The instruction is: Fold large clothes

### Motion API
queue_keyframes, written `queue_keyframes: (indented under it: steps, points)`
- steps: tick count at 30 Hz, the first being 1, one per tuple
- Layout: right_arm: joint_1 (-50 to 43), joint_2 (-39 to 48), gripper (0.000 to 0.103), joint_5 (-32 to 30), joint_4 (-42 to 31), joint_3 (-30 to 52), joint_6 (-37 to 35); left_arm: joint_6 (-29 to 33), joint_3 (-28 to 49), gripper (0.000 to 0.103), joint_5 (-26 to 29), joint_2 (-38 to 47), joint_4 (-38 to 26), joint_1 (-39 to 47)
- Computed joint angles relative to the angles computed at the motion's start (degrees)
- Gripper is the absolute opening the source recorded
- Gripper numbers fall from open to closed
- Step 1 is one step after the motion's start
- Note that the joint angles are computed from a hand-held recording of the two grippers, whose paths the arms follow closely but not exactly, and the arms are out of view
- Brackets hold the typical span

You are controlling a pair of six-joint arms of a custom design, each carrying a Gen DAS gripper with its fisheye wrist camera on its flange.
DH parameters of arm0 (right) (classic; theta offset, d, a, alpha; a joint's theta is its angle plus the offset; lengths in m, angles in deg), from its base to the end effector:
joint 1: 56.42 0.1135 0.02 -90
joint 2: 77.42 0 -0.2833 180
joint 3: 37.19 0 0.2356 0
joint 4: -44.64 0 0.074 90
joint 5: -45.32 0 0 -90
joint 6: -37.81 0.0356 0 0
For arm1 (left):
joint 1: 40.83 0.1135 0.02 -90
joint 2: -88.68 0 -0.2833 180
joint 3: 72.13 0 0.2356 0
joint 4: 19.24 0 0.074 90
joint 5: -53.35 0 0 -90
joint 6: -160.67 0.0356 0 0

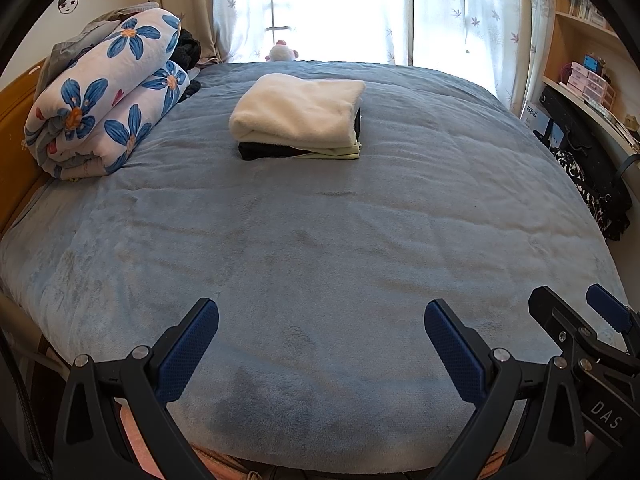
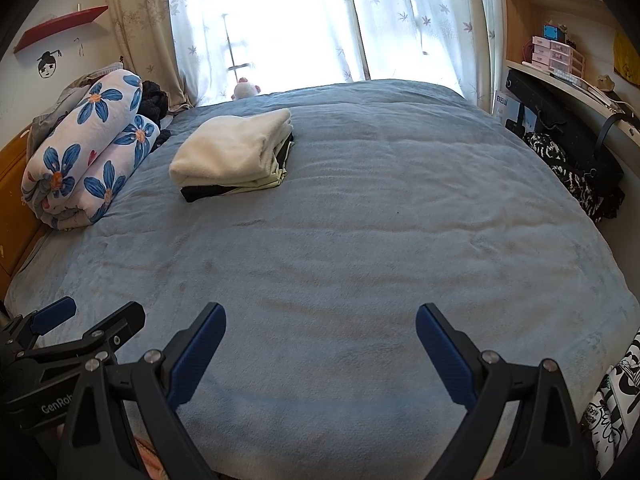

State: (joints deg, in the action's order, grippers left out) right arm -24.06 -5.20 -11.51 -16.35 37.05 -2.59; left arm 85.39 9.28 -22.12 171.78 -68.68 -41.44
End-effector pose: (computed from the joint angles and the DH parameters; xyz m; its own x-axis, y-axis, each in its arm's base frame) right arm 0.1983 0.1026 0.3026 -0.6289 0.3562 -0.6911 0.4153 0.9054 0.0887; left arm 0.2894 -0.0120 0.3034 -0.7104 0.2535 -0.6566 0.3601 0.9325 -0.0295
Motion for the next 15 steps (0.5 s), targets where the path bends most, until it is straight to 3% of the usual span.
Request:
queue_keyframes:
  steps: [15]
  points:
    - [2.1, 0.8, 0.097, 0.6, -0.2, -0.7, 2.4, -0.2, 0.0, 0.102, -0.4, 0.1, -0.9, 0.2]
